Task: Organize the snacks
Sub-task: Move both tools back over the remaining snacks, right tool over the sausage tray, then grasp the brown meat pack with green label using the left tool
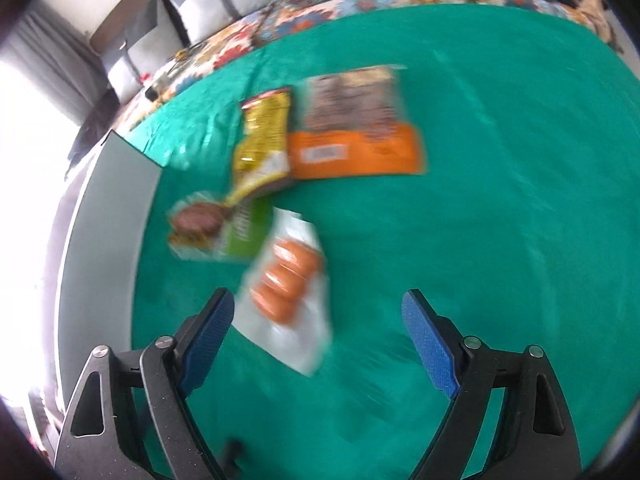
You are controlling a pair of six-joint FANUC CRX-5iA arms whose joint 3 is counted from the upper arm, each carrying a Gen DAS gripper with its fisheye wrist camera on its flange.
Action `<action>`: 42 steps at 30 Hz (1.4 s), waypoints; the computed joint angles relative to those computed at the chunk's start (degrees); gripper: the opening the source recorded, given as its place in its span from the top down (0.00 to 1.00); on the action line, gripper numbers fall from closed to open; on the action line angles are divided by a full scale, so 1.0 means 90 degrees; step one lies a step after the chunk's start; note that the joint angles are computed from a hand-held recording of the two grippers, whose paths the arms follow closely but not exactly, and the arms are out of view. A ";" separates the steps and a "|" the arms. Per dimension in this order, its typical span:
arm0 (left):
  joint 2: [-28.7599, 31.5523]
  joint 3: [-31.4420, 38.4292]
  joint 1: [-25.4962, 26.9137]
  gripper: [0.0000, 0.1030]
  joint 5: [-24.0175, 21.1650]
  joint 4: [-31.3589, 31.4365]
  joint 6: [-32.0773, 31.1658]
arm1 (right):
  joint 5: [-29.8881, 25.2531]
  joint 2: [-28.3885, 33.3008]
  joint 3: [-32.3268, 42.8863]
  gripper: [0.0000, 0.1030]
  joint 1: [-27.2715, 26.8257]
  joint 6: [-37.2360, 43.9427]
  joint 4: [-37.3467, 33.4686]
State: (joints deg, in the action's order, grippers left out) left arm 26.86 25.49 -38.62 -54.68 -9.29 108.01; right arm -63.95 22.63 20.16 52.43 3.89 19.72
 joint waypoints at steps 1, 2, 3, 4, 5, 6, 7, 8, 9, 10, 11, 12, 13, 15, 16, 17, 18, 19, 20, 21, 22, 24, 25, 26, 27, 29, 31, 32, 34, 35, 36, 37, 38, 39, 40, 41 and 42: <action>0.0003 0.0004 -0.0002 0.00 -0.0001 -0.0001 0.0003 | -0.0056 0.0227 0.0298 0.30 -0.0049 0.0177 -0.0106; 0.0000 -0.0003 0.0001 0.00 0.0004 0.0003 -0.0001 | -0.0119 0.0382 0.0493 0.34 -0.0082 0.0329 -0.0182; 0.0003 0.0006 -0.0001 0.00 -0.0002 0.0001 0.0002 | -0.0373 0.0639 0.0808 0.33 -0.0066 0.0506 -0.0139; 0.0004 0.0009 0.0001 0.00 -0.0004 0.0003 -0.0001 | -0.0626 0.0842 0.1001 0.32 -0.0001 0.0652 0.0130; 0.0000 0.0005 0.0002 0.00 -0.0003 0.0003 -0.0001 | -0.0878 0.0993 0.1184 0.32 0.0050 0.0867 0.0286; 0.0000 0.0005 0.0002 0.00 -0.0003 0.0003 -0.0001 | -0.1050 0.1103 0.1291 0.35 0.0089 0.1074 0.0389; -0.0004 0.0003 0.0002 0.00 -0.0005 0.0002 -0.0001 | -0.1267 0.1197 0.1352 0.43 0.0169 0.1310 0.0559; -0.0006 0.0004 0.0003 0.00 -0.0007 0.0002 -0.0001 | -0.1340 0.1205 0.1314 0.43 0.0203 0.1495 0.0653; -0.0001 0.0007 0.0003 0.00 -0.0006 0.0003 -0.0006 | -0.1200 0.1087 0.1091 0.44 0.0239 0.1653 0.0708; 0.0000 0.0005 0.0004 0.00 -0.0002 0.0007 -0.0009 | -0.1079 0.0960 0.0882 0.50 0.0271 0.1789 0.0731; 0.0000 0.0005 0.0004 0.00 -0.0002 0.0007 -0.0009 | -0.0896 0.0758 0.0573 0.51 0.0302 0.1840 0.0775; 0.0000 0.0004 0.0003 0.00 -0.0001 0.0005 -0.0007 | -0.0586 0.0467 0.0183 0.51 0.0305 0.1855 0.0664; 0.0000 0.0004 0.0002 0.00 0.0000 0.0002 -0.0005 | -0.0377 0.0263 -0.0083 0.53 0.0308 0.1935 0.0587; -0.0001 -0.0004 0.0002 0.00 0.0009 0.0003 -0.0004 | -0.0264 -0.0112 -0.0577 0.53 0.0420 0.2192 0.0567; -0.0001 -0.0006 0.0001 0.00 0.0011 0.0001 -0.0002 | -0.0099 -0.0366 -0.0930 0.53 0.0485 0.2297 0.0594; -0.0002 -0.0005 0.0000 0.00 0.0009 -0.0001 0.0000 | 0.0040 -0.0624 -0.1268 0.53 0.0548 0.2385 0.0590; -0.0002 -0.0009 0.0000 0.00 0.0015 -0.0002 0.0001 | 0.0172 -0.0849 -0.1553 0.53 0.0595 0.2457 0.0569; -0.0002 -0.0011 0.0000 0.00 0.0017 -0.0002 0.0001 | 0.0312 -0.1163 -0.1964 0.53 0.0682 0.2472 0.0613; -0.0002 -0.0011 0.0000 0.00 0.0017 -0.0002 0.0001 | 0.0378 -0.1314 -0.2155 0.53 0.0723 0.2524 0.0651; -0.0003 -0.0016 0.0000 0.00 0.0022 -0.0002 0.0002 | 0.0422 -0.1592 -0.2523 0.53 0.0831 0.2514 0.0769; -0.0004 -0.0018 -0.0001 0.00 0.0025 -0.0004 0.0003 | 0.0448 -0.1783 -0.2787 0.53 0.0905 0.2440 0.0870; -0.0004 -0.0021 -0.0001 0.00 0.0027 -0.0005 0.0005 | 0.0471 -0.2053 -0.3100 0.53 0.0959 0.2308 0.0901; -0.0004 -0.0023 -0.0001 0.00 0.0030 -0.0004 0.0005 | 0.0364 -0.2224 -0.3302 0.53 0.1039 0.2159 0.1002; -0.0005 -0.0021 -0.0002 0.00 0.0027 -0.0006 0.0005 | 0.0275 -0.2289 -0.3393 0.52 0.1087 0.2077 0.1096; -0.0005 -0.0025 -0.0002 0.00 0.0031 -0.0006 0.0007 | 0.0234 -0.2339 -0.3467 0.52 0.1115 0.2014 0.1177; -0.0006 -0.0028 -0.0003 0.00 0.0034 -0.0007 0.0009 | 0.0186 -0.2481 -0.3687 0.49 0.1251 0.1761 0.1355; -0.0005 -0.0033 -0.0004 0.00 0.0041 -0.0010 0.0012 | 0.0072 -0.2497 -0.3757 0.31 0.1359 0.1534 0.1456; -0.0005 -0.0033 -0.0004 0.00 0.0041 -0.0010 0.0012 | -0.0054 -0.2430 -0.3709 0.23 0.1412 0.1468 0.1426; -0.0006 -0.0035 -0.0006 0.00 0.0042 -0.0013 0.0015 | 0.0018 -0.2489 -0.3909 0.22 0.1500 0.1008 0.1680; -0.0006 -0.0035 -0.0006 0.00 0.0042 -0.0013 0.0015 | 0.0027 -0.2497 -0.3955 0.19 0.1516 0.0822 0.1721; -0.0006 -0.0040 -0.0007 0.00 0.0048 -0.0014 0.0017 | 0.0026 -0.2501 -0.4016 0.18 0.1536 0.0569 0.1829; -0.0006 -0.0042 -0.0008 0.00 0.0051 -0.0015 0.0020 | 0.0001 -0.2495 -0.4070 0.17 0.1565 0.0391 0.1932; -0.0006 -0.0046 -0.0008 0.00 0.0056 -0.0016 0.0021 | 0.0004 -0.2468 -0.4122 0.16 0.1583 0.0276 0.2048; -0.0006 -0.0046 -0.0008 0.00 0.0056 -0.0016 0.0021 | -0.0072 -0.2426 -0.4105 0.16 0.1619 0.0249 0.2092; -0.0007 -0.0044 -0.0009 0.00 0.0054 -0.0019 0.0023 | -0.0143 -0.2382 -0.4055 0.14 0.1618 0.0240 0.2080; -0.0006 -0.0047 -0.0011 0.00 0.0056 -0.0022 0.0028 | -0.0131 -0.2378 -0.4047 0.13 0.1596 0.0214 0.2066; -0.0006 -0.0049 -0.0011 0.00 0.0058 -0.0023 0.0030 | -0.0102 -0.2396 -0.4063 0.13 0.1583 0.0195 0.2062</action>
State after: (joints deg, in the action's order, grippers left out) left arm 26.80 25.05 -38.72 -54.15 -9.50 108.28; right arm -64.87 1.07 -16.41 66.68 5.64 38.27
